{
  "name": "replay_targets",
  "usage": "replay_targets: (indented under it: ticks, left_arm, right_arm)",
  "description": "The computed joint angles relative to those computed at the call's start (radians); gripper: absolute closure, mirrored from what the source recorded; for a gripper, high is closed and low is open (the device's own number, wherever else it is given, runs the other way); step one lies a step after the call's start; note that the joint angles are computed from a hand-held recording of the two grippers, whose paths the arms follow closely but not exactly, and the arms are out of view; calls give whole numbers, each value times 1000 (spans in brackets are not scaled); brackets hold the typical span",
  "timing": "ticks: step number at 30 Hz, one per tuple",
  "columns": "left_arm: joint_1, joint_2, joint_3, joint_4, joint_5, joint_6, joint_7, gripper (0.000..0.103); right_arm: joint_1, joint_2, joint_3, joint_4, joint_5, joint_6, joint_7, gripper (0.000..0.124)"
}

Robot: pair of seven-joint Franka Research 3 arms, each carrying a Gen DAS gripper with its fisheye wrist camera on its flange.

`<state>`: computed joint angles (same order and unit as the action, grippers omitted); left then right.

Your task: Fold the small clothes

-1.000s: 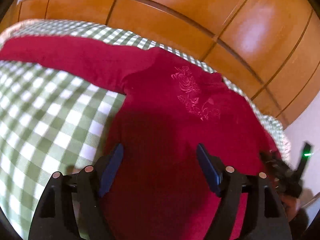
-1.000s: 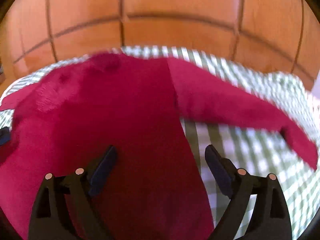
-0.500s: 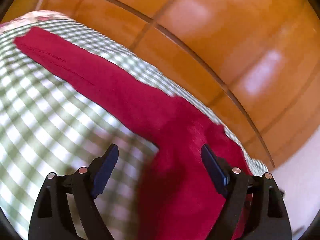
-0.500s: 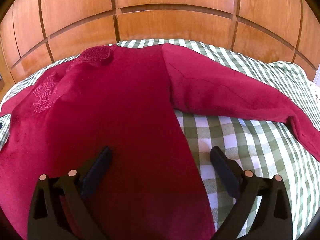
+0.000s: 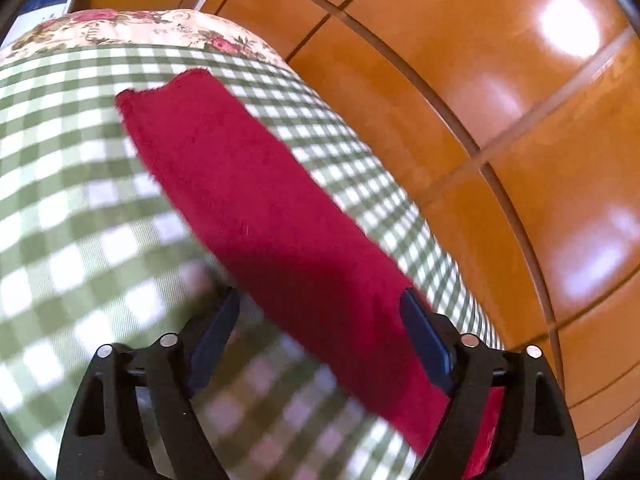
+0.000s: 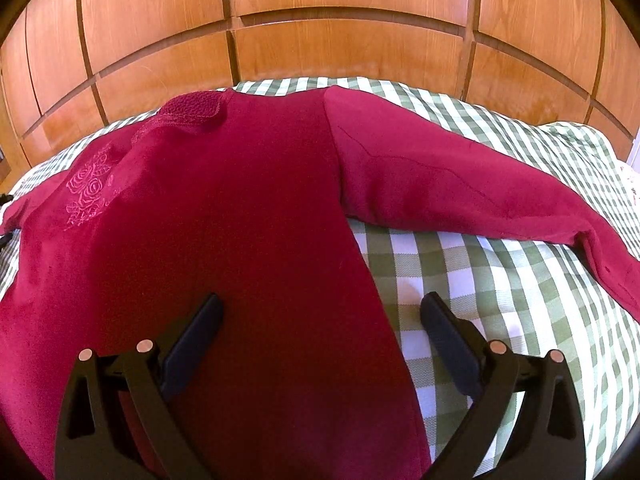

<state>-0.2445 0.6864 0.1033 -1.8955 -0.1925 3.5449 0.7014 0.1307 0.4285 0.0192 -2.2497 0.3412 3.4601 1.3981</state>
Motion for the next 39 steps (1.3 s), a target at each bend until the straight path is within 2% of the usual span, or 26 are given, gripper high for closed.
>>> replay_targets:
  ticks: [3,5,6,7,8,9,10,11,12,14,15,16,18,19,20,21,23,24,25,27,28,29,32,36,39]
  left_arm:
    - [52,38,-27,42,2,44,-39,20]
    - [74,52,-37,68,2,43,-58,20]
    - [92,54,-46,72,15,44,-66,24]
    - [93,57,-38,84,14,23,-67,46]
    - [116,61,-52,100,22,-14,-67,83]
    - [174,64,-97,107,75,-42,-101,96]
    - [215,69,-126,109,122,-43,-142,96]
    - [223,74,-119,96,134,-2,-182,96]
    - [197,64,-88,78,80,15,-152,96]
    - [102,45,30,56,8,-2,-113,96]
    - [93,41,49,50,2,-10,-99,96]
    - [113,39,36,48,16,-13,-90,96]
    - [200,43,-45,54,113,-17,-100,96]
    - [210,46,-55,55,129,-10,-102,94]
    - [207,46,-54,52,131,5,-103,85]
    - [232,50,-78,53,153,27,-114,79]
    - [303,64,-142,55,223,89,-151,55]
    - [301,56,-139,54,225,80,-157,53]
    - [285,46,-126,54,216,54,-156,53]
    - [232,26,-81,58,196,12,-129,83]
    - [177,11,-30,50,161,-2,-100,92]
    - [106,-1,33,46,116,-11,-61,92]
    - [-23,-16,133,54,24,-3,40,92]
    - [-131,-40,190,54,-65,15,158,93]
    - [-198,-43,205,74,-110,38,244,93]
  right_arm:
    - [1,0,-1,1,2,-2,-1,24]
    - [7,-1,-5,1,6,-4,-4,24]
    - [9,-1,-7,2,8,-5,-5,24]
    - [16,0,-12,2,13,-6,-8,24]
    - [19,0,-15,3,16,-6,-10,24]
    - [22,0,-17,4,18,-7,-13,24]
    - [28,0,-22,4,24,-8,-16,24]
    - [27,1,-21,5,24,-8,-17,24]
    - [25,2,-19,6,24,-8,-17,24]
    - [26,3,-20,8,26,-11,-20,24]
    - [32,4,-25,10,30,-13,-23,24]
    - [36,5,-28,11,32,-15,-26,24]
    - [29,5,-22,12,31,-16,-26,24]
    - [29,5,-22,12,31,-16,-27,24]
    - [30,5,-23,12,33,-16,-28,24]
    - [29,5,-23,12,33,-16,-28,24]
    - [28,5,-21,12,33,-16,-28,24]
    - [28,5,-21,12,33,-16,-28,24]
    - [30,5,-23,12,35,-16,-30,24]
    - [30,5,-23,13,36,-17,-31,24]
    - [30,5,-22,12,36,-16,-31,24]
    - [30,5,-22,12,36,-16,-31,24]
    - [28,4,-21,12,35,-17,-31,24]
    - [28,3,-21,12,35,-17,-31,24]
    - [25,3,-18,11,34,-17,-30,24]
